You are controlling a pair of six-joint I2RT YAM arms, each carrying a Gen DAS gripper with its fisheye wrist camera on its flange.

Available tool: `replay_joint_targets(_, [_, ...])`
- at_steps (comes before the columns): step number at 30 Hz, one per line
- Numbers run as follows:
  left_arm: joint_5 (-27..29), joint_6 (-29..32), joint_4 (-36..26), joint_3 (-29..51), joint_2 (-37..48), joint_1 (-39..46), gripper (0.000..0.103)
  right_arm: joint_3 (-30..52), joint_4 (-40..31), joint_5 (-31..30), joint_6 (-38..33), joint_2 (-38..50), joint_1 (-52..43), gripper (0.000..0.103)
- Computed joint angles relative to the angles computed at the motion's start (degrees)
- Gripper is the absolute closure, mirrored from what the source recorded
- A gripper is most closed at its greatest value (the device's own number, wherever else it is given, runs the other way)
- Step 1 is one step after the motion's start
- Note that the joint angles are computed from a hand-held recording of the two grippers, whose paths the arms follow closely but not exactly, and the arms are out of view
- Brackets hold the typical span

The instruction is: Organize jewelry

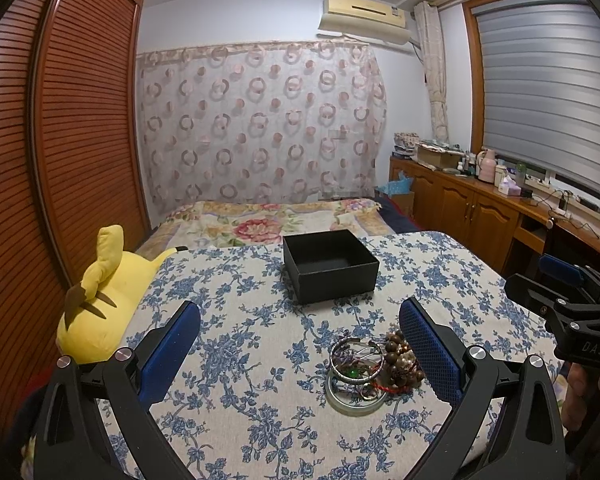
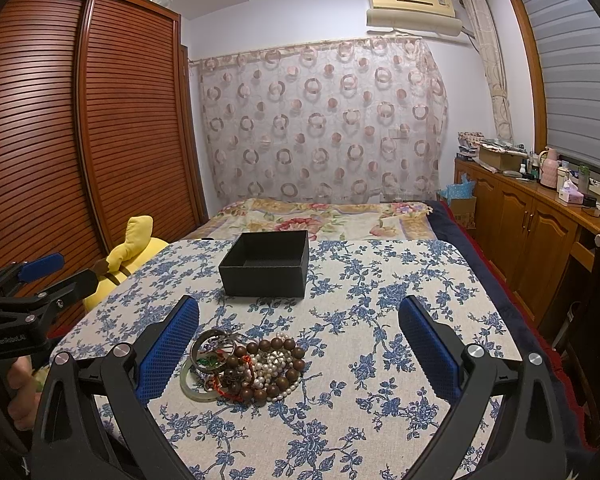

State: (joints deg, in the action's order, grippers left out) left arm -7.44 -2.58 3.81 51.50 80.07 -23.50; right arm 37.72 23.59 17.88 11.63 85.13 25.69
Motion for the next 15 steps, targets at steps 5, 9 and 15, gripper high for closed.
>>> replay_joint_targets(5, [-0.11,-0.1,-0.09,0.69,0.66,-0.13,0.006,-0.05,-0.04,-0.06,0.01,-0.12,-0.07,0.002])
replay_joint_targets(9, [0.18,-0.04,0.09,-0.34,-0.23,0.16,0.006,-0.08,-0.19,-0.1,0.0,-0.3,-0.09,0.002])
replay_joint_targets(15, [-0.05,-0.14,-0.18,0.05,0.25,-0.11,0.006,-0.24,0.4,-0.22,0.04,0.31,-0.06,0.002])
